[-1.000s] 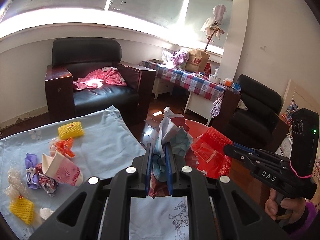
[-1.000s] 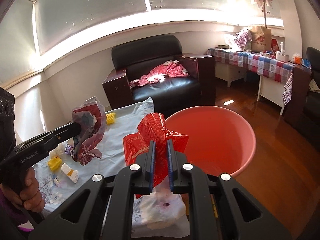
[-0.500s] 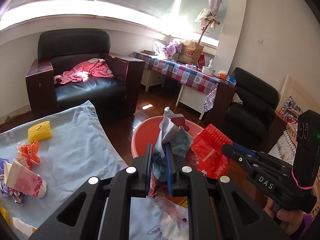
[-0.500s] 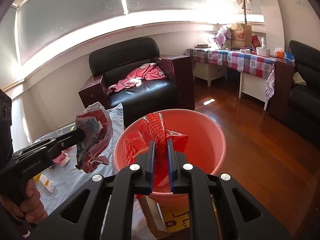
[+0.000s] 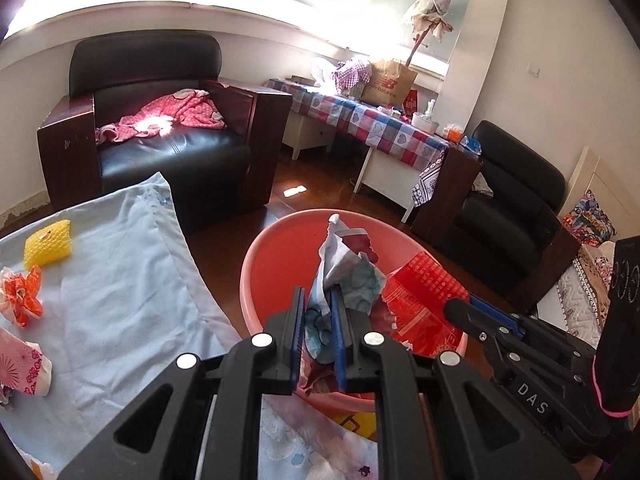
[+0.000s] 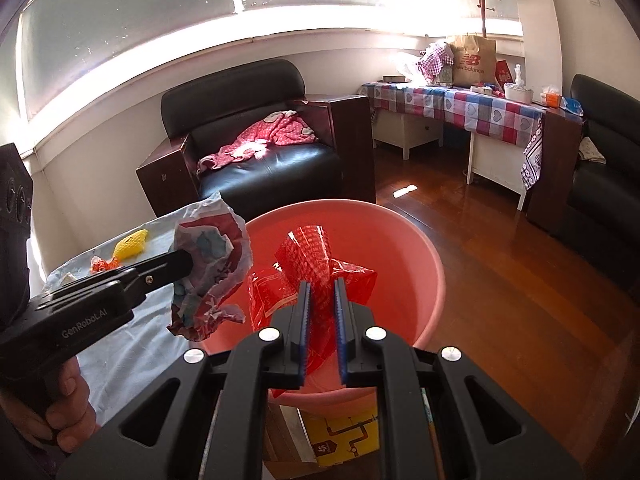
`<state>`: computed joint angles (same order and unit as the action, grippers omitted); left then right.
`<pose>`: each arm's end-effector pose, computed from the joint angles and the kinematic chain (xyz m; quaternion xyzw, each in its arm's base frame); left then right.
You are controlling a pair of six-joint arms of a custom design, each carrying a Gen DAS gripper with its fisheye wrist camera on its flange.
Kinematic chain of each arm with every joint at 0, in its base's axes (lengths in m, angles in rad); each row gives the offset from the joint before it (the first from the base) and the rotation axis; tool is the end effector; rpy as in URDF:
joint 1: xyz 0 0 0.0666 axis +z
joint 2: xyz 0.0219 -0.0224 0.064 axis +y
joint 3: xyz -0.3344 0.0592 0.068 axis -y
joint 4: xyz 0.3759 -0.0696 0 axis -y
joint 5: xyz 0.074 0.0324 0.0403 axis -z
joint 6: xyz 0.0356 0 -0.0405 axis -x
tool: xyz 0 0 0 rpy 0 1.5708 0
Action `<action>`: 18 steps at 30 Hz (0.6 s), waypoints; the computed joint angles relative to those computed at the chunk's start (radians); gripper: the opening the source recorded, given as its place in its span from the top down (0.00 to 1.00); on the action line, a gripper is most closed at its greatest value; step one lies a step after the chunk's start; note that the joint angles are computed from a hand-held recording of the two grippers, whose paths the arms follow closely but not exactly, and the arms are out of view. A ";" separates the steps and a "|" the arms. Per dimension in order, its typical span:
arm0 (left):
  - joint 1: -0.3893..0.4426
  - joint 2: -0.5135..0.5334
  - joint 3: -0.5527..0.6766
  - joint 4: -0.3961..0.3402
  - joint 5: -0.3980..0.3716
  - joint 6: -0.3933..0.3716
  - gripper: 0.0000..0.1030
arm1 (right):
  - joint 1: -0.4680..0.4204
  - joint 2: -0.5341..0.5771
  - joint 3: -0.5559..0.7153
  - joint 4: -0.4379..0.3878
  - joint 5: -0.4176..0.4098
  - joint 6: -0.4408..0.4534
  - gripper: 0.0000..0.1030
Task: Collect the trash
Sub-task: 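Drop the red mesh bag and floral paper into the pink basin with both grippers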
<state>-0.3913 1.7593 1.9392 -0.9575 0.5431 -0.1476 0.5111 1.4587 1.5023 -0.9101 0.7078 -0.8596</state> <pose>0.5433 -0.2445 0.4402 0.3364 0.8289 -0.2908 0.3393 0.4414 0.2206 0.4098 0.2704 0.8464 -0.0471 0.4564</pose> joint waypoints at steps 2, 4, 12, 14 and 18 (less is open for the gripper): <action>-0.001 0.007 0.003 -0.010 -0.001 -0.003 0.88 | 0.000 -0.001 -0.004 0.003 0.000 0.000 0.89; -0.003 0.005 0.000 -0.010 -0.009 -0.006 0.87 | -0.002 0.001 -0.002 -0.001 -0.003 -0.003 0.86; 0.001 -0.025 -0.038 0.024 -0.012 0.011 0.64 | -0.009 -0.008 -0.012 0.009 -0.021 -0.021 0.84; 0.003 -0.035 -0.045 0.031 -0.008 0.006 0.63 | -0.008 -0.015 -0.017 0.013 -0.019 -0.021 0.84; 0.010 -0.062 -0.066 0.043 0.002 0.003 0.59 | 0.000 -0.022 -0.019 0.012 -0.011 -0.024 0.75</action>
<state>-0.3816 1.6976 1.8729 -0.9144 0.5449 -0.1447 0.5113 1.4365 1.4834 -0.8982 0.6964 -0.8834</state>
